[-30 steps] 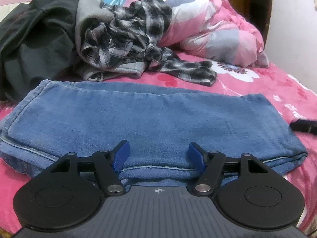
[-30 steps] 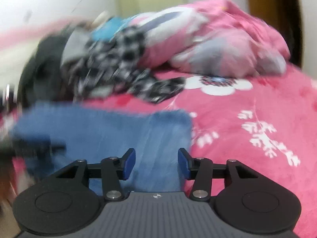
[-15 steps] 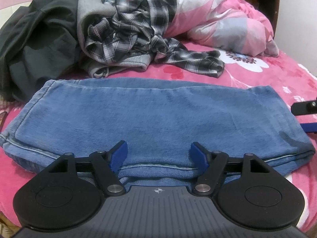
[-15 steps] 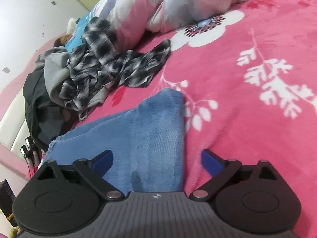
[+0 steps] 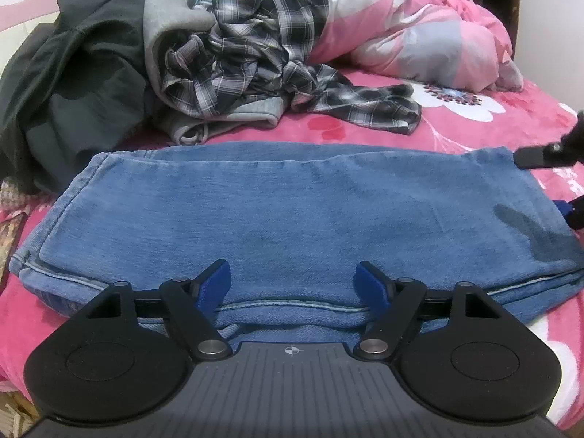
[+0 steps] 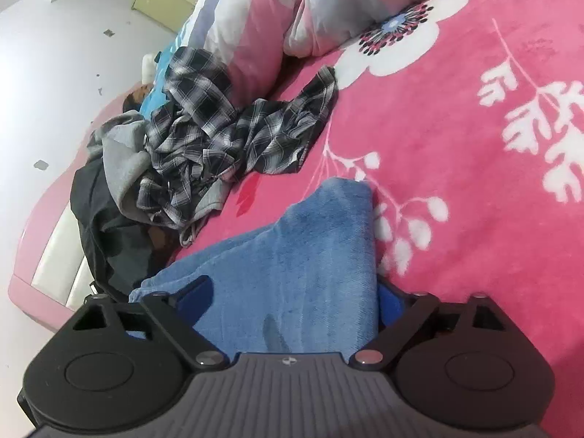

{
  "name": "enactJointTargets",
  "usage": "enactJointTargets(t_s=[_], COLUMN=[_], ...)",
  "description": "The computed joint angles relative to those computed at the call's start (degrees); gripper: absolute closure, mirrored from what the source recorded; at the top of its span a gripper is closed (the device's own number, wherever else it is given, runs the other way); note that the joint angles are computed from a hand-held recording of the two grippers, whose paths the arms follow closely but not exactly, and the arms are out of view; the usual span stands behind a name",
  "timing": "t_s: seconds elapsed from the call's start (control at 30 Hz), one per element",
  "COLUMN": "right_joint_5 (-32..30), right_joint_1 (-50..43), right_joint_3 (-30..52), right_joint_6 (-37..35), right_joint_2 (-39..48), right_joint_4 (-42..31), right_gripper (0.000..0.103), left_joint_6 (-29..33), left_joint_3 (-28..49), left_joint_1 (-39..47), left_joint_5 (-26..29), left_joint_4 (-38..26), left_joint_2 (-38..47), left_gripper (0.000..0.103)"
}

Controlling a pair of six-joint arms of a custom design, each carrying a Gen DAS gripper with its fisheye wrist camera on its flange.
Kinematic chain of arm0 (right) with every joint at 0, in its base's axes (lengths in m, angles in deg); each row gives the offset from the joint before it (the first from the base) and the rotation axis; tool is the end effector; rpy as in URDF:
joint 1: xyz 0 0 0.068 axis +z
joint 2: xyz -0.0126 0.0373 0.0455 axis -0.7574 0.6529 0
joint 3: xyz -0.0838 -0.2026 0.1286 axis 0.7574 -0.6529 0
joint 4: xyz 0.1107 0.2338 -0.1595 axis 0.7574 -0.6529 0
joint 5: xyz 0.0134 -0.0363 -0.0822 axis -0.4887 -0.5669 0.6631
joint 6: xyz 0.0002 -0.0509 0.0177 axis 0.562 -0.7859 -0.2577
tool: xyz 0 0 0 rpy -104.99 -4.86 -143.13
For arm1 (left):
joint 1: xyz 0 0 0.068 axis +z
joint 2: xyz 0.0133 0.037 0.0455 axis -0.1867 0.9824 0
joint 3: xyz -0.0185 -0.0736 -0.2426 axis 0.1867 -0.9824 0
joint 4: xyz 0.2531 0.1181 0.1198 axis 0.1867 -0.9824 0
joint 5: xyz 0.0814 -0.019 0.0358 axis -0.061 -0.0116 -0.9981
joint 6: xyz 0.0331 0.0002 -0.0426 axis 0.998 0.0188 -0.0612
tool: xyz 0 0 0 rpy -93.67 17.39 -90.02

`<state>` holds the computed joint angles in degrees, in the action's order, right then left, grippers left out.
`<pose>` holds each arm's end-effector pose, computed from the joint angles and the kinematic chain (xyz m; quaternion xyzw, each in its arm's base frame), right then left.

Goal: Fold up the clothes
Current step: 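Roll the right gripper and grasp the end of the folded jeans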

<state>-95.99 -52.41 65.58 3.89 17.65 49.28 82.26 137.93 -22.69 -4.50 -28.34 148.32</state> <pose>0.2341 0.0027 0.3177 0.2348 0.8355 0.3403 0.3620 0.2817 -0.0629 0.3320 0.1939 0.8930 -0.0470 0.4034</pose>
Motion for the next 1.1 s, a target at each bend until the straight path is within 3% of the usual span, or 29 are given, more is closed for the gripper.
enactJointTargets(t_s=[0.13, 0.23, 0.43, 0.5, 0.83, 1.1], right_joint_5=[-5.13, -10.03, -15.12, -16.37, -18.92, -17.69], right_joint_1=[-2.74, -4.46, -6.48, -6.78, -6.53, -4.80], right_joint_3=[-1.79, -2.15, -2.10, -3.53, -8.15, -8.73], right_joint_6=[-1.43, -3.15, -4.13, -1.67, 6.70, 8.32], right_joint_2=[-3.07, -4.60, -4.76, -4.54, -1.26, -0.68], right_joint_4=[-3.78, -7.84, -10.11, -6.60, 7.17, 9.89], right_gripper=[0.049, 0.057, 0.058, 0.059, 0.080, 0.081], left_joint_6=[0.07, 0.31, 1.10, 1.34, 2.35, 2.26], left_joint_3=[-0.13, -0.16, 0.16, 0.15, 0.48, 0.04], left_joint_1=[-0.49, -0.92, -1.83, -2.23, -3.34, -4.17], left_joint_5=[-0.94, -1.72, -3.31, -3.94, -6.08, -7.41], left_joint_4=[0.21, 0.35, 0.20, 0.16, 0.12, 0.41], left_joint_2=[-0.05, -0.01, 0.16, 0.05, 0.06, -0.54], left_gripper=[0.026, 0.025, 0.024, 0.024, 0.024, 0.024])
